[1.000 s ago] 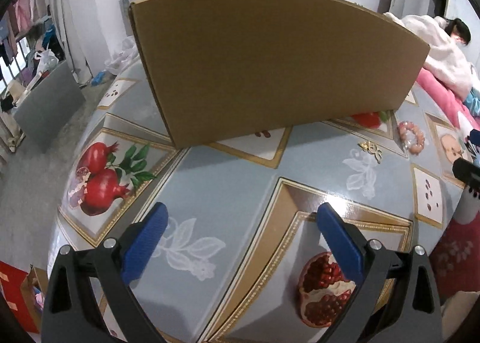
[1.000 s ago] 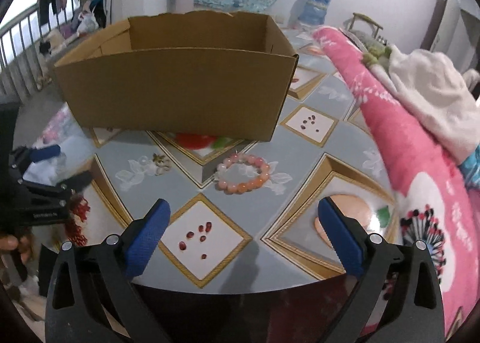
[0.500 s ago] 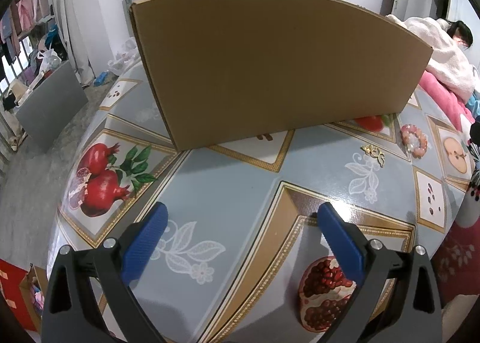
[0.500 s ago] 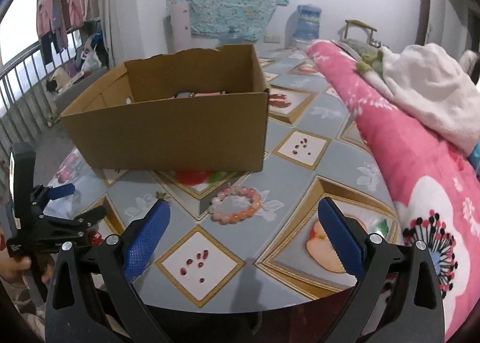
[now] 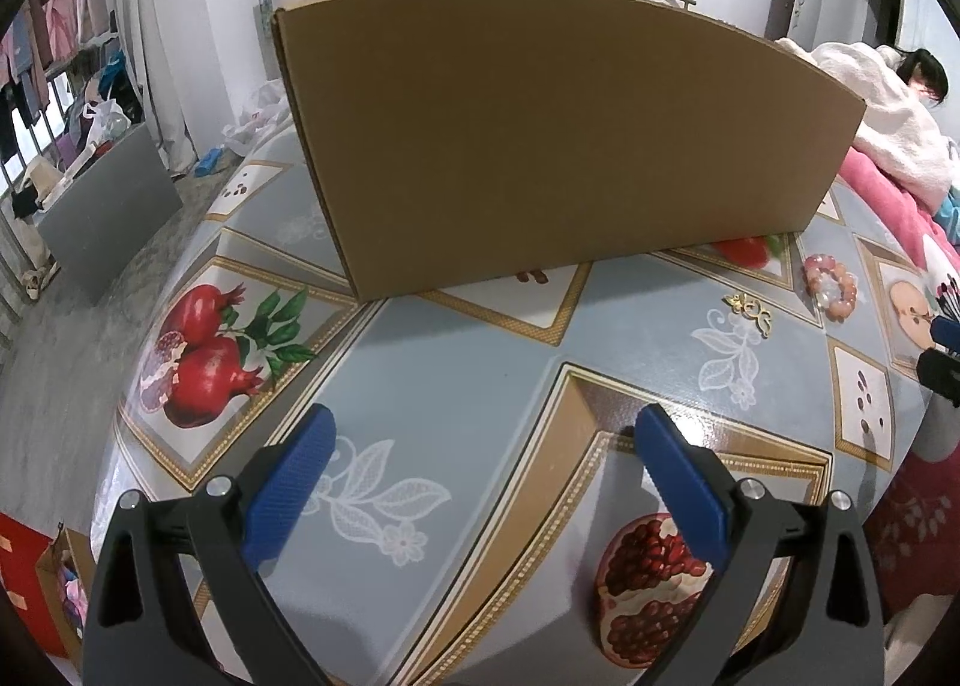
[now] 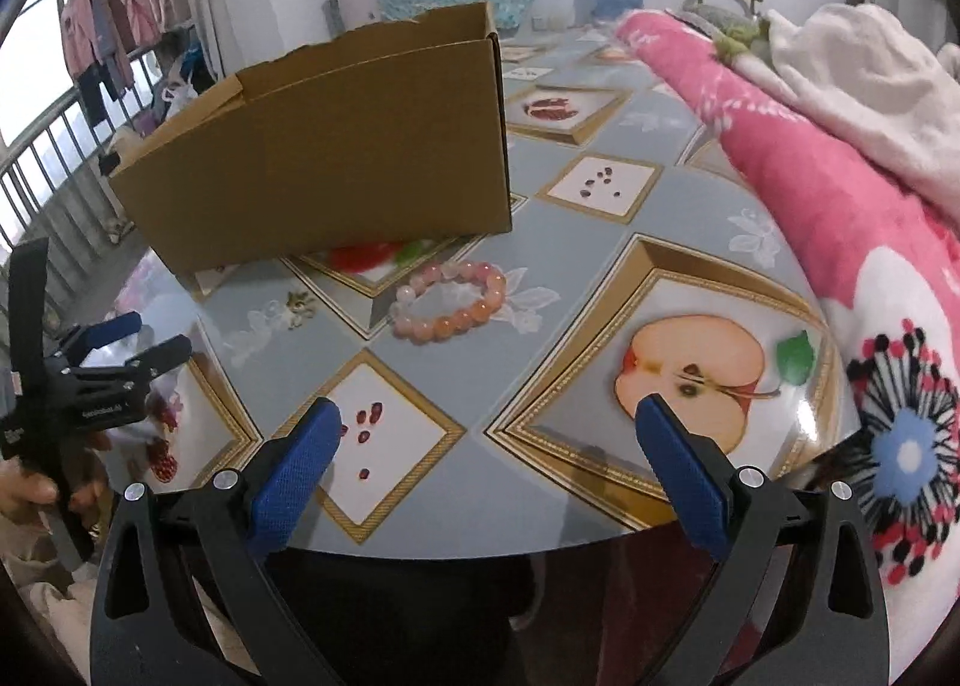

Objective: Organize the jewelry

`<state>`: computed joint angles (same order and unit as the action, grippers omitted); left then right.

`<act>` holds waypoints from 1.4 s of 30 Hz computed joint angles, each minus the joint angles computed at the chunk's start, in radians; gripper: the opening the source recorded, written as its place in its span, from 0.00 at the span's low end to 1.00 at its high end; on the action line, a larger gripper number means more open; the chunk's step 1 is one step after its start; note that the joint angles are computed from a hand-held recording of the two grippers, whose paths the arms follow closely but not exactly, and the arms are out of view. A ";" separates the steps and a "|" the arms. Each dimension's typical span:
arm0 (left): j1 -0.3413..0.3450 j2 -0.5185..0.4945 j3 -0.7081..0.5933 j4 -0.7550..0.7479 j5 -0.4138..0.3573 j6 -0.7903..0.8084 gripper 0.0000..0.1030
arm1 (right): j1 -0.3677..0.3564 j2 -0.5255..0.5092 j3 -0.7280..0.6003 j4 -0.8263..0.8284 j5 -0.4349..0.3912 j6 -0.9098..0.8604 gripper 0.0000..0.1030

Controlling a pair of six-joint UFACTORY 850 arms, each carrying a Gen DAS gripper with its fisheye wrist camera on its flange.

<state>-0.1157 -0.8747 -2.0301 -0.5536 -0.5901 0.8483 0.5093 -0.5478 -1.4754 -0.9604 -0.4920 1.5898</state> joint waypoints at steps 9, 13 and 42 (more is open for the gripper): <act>-0.002 -0.027 -0.060 0.070 -0.049 -0.072 0.95 | -0.016 -0.009 -0.007 -0.027 0.147 -0.003 0.75; 0.011 -0.037 -0.098 -0.063 -0.097 -0.025 0.95 | -0.022 -0.029 -0.038 -0.026 0.193 -0.040 0.56; -0.025 -0.114 -0.214 -0.114 -0.182 0.173 0.47 | -0.008 -0.349 -0.552 0.525 -0.025 -0.938 0.19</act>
